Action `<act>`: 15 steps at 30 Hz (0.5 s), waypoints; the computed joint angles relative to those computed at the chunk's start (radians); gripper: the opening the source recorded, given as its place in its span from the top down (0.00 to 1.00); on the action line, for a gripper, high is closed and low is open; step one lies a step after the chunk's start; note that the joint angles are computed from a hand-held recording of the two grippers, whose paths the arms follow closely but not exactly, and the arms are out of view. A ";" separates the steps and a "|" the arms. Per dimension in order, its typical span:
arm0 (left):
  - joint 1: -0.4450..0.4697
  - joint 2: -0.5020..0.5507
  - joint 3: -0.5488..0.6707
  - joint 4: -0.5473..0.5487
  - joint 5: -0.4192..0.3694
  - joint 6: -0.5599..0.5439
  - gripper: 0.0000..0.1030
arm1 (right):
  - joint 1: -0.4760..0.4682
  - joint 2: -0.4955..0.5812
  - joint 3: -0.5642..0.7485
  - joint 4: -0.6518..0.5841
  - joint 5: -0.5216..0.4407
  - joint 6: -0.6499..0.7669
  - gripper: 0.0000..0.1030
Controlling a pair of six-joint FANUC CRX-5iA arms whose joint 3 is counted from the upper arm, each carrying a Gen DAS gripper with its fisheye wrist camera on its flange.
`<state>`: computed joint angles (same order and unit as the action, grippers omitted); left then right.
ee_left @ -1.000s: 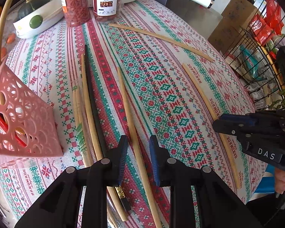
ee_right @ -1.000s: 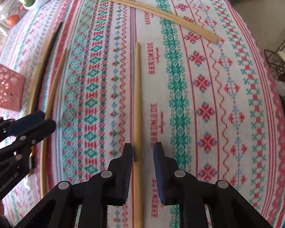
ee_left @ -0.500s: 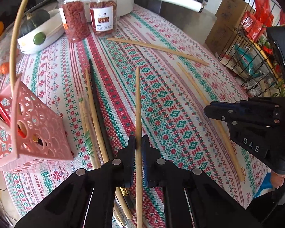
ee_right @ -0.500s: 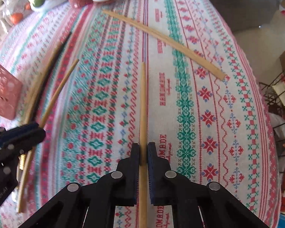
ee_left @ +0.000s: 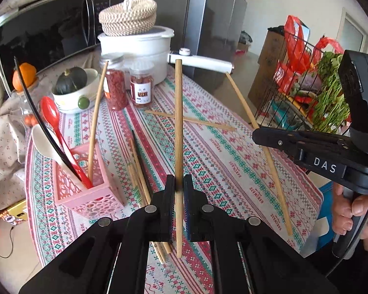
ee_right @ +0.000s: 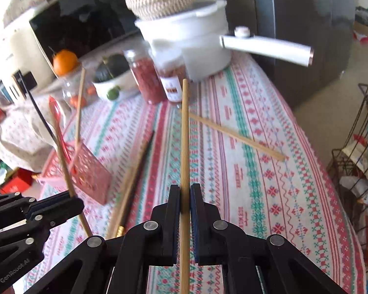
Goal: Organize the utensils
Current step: 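Lift both held wooden chopsticks up toward the pink basket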
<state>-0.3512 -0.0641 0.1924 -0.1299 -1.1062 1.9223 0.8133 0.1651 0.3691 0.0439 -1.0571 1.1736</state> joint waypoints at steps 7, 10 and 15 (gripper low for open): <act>-0.024 -0.112 -0.030 -0.076 0.058 0.046 0.94 | 0.024 -0.083 -0.089 0.055 0.159 -0.049 0.93; -0.022 -0.142 -0.024 -0.101 0.084 0.060 0.94 | 0.031 -0.104 -0.117 0.073 0.226 -0.060 0.93; -0.033 -0.189 -0.014 -0.179 0.117 0.113 0.94 | 0.044 -0.107 -0.123 0.090 0.267 -0.061 0.93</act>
<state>-0.3841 -0.2535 0.1787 -0.3085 -0.9894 2.0356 0.8572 0.0577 0.2460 0.1336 -0.7899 1.1126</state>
